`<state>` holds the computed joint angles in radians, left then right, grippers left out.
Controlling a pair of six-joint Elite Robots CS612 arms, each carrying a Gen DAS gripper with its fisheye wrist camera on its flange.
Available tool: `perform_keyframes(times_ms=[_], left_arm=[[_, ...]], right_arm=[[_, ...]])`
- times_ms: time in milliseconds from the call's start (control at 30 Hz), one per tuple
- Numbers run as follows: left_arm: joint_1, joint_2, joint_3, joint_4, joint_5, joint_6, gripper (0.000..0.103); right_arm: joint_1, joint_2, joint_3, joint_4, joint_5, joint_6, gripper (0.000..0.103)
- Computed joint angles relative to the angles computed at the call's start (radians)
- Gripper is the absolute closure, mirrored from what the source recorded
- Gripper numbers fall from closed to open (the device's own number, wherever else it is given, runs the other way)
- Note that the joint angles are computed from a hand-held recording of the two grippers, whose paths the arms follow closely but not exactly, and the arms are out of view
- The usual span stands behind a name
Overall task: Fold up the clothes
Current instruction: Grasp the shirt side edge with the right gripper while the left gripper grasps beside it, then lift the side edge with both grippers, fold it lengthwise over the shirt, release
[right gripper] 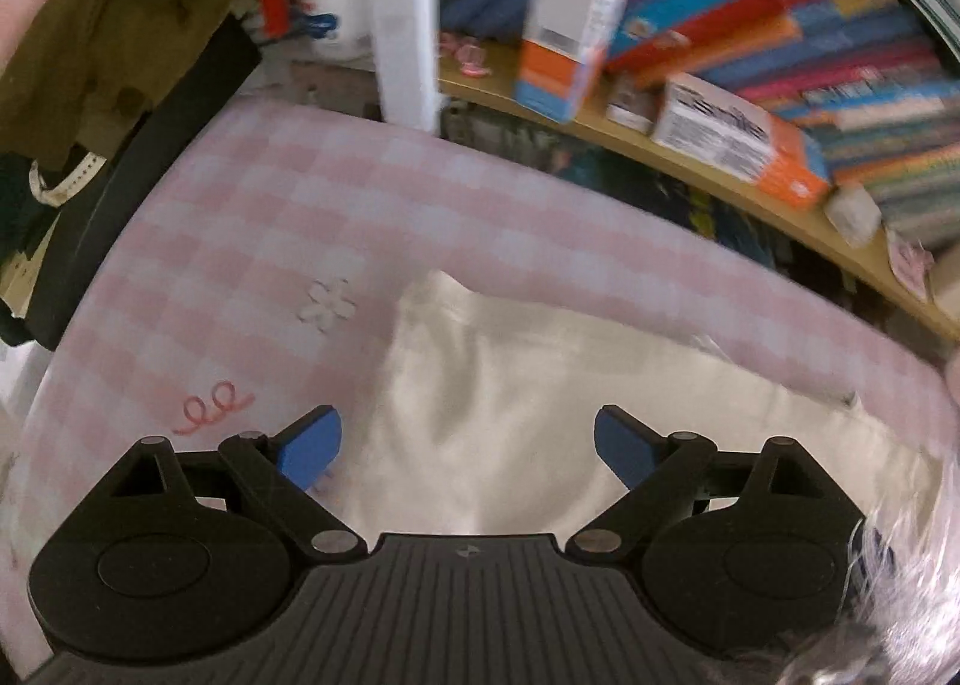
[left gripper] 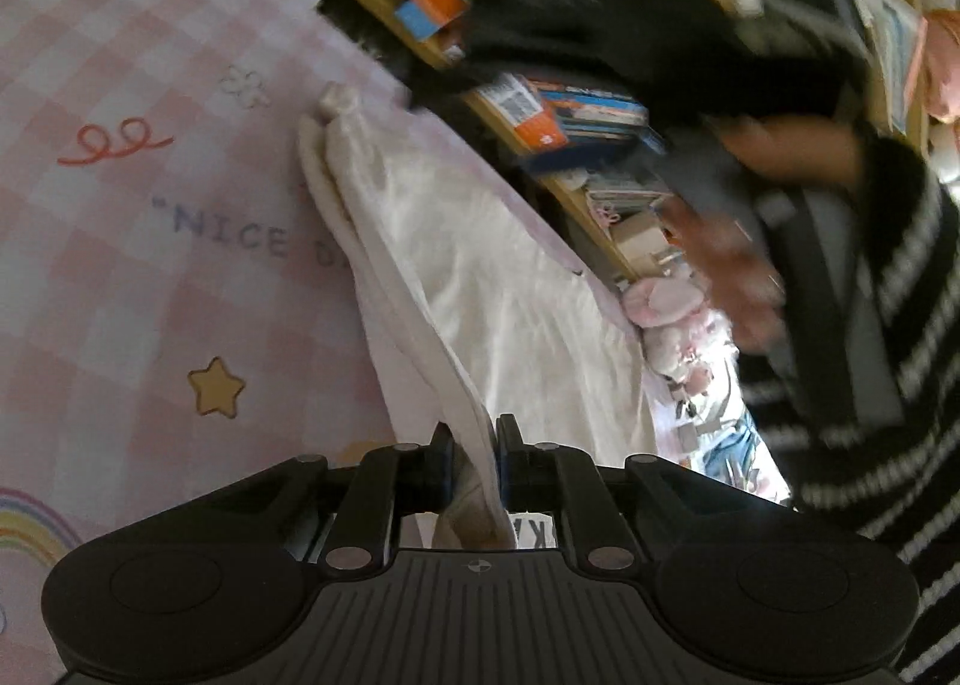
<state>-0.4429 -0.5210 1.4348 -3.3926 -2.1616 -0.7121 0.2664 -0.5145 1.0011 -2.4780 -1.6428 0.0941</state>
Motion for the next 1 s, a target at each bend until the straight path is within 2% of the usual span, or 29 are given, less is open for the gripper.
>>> perform_keyframes(times_ms=[133,233,300,467,567,633,667,733,767,833,1000], left_arm=[[0.001,0.001,-0.001,0.001,-0.005,0.010,0.091],[0.001,0.000,-0.003,0.007,-0.003,0.018,0.091],[0.001,-0.001,-0.001,0.009,-0.003,0.023,0.091],[0.004,-0.002,0.002,0.005,-0.006,0.030,0.091],[0.005,-0.004,0.007,0.001,-0.009,0.041,0.091],[0.005,-0.006,0.011,-0.002,-0.008,0.049,0.092],[0.005,-0.008,0.015,-0.004,-0.005,0.055,0.092],[0.004,-0.012,0.022,-0.010,0.003,0.068,0.093],[0.003,-0.013,0.025,-0.016,0.007,0.074,0.093],[0.002,-0.016,0.029,-0.033,0.015,0.087,0.094],[-0.008,-0.026,0.032,-0.080,0.029,0.150,0.094]], right_arm=[[0.022,0.067,-0.138,0.133,-0.009,-0.060,0.016],[0.043,0.121,-0.240,0.235,-0.071,-0.119,0.026],[0.053,0.148,-0.287,0.291,-0.103,-0.144,0.028],[0.067,0.188,-0.351,0.389,-0.185,-0.165,0.029],[0.067,0.188,-0.344,0.409,-0.190,-0.170,0.037],[0.064,0.181,-0.330,0.410,-0.180,-0.178,0.054],[0.062,0.178,-0.324,0.411,-0.178,-0.180,0.059],[0.057,0.167,-0.305,0.404,-0.170,-0.182,0.084],[0.054,0.157,-0.288,0.389,-0.161,-0.181,0.089],[0.046,0.135,-0.252,0.357,-0.139,-0.179,0.094],[0.014,0.052,-0.138,0.231,-0.073,-0.169,0.095]])
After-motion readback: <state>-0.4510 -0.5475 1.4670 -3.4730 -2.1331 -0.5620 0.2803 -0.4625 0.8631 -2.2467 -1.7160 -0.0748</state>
